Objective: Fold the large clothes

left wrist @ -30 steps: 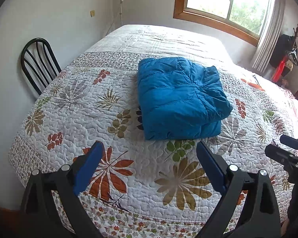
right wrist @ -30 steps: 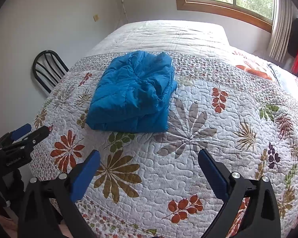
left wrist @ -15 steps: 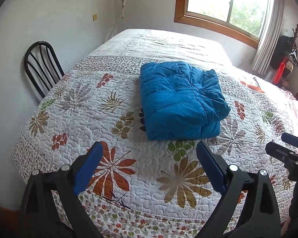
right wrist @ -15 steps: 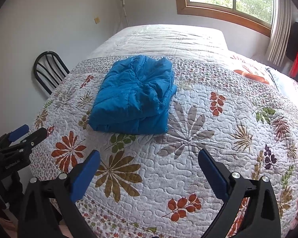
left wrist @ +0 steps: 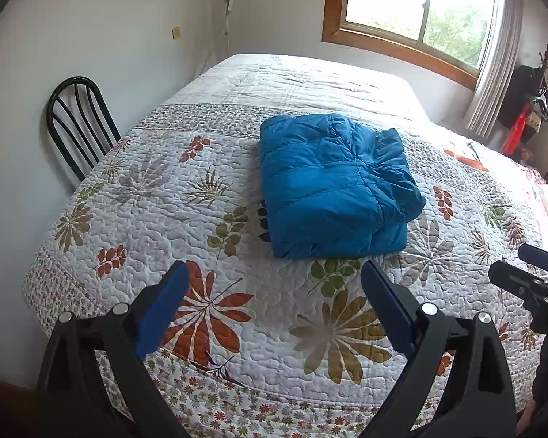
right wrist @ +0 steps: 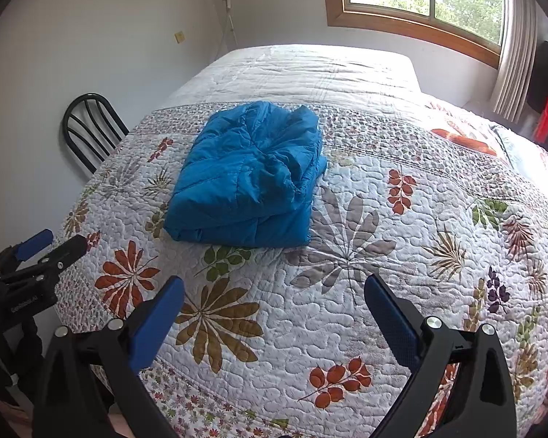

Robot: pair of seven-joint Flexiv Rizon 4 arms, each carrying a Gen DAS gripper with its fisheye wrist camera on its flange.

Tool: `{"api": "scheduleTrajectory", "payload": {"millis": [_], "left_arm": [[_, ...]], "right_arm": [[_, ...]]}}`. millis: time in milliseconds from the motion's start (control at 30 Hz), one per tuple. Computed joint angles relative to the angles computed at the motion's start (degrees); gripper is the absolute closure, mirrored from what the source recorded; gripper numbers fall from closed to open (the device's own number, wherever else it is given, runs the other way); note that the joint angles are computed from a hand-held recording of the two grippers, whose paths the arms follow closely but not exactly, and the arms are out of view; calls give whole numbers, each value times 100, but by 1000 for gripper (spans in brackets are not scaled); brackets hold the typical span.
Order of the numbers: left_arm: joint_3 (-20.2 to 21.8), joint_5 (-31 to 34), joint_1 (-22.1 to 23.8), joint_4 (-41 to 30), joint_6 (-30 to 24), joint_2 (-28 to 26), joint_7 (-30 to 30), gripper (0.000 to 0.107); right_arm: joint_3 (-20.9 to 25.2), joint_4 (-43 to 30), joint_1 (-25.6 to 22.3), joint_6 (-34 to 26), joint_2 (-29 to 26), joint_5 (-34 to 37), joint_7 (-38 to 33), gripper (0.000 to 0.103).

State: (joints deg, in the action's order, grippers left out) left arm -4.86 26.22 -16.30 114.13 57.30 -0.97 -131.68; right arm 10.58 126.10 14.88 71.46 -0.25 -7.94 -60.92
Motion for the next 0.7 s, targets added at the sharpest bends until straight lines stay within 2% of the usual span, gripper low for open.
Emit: {"api": "scheduleTrajectory", "payload": {"millis": [700], "left_arm": [[18,-94,26,30,26,-14,70,12]], "right_arm": [[4,-17,15,13,-32,17,-37,4]]}}
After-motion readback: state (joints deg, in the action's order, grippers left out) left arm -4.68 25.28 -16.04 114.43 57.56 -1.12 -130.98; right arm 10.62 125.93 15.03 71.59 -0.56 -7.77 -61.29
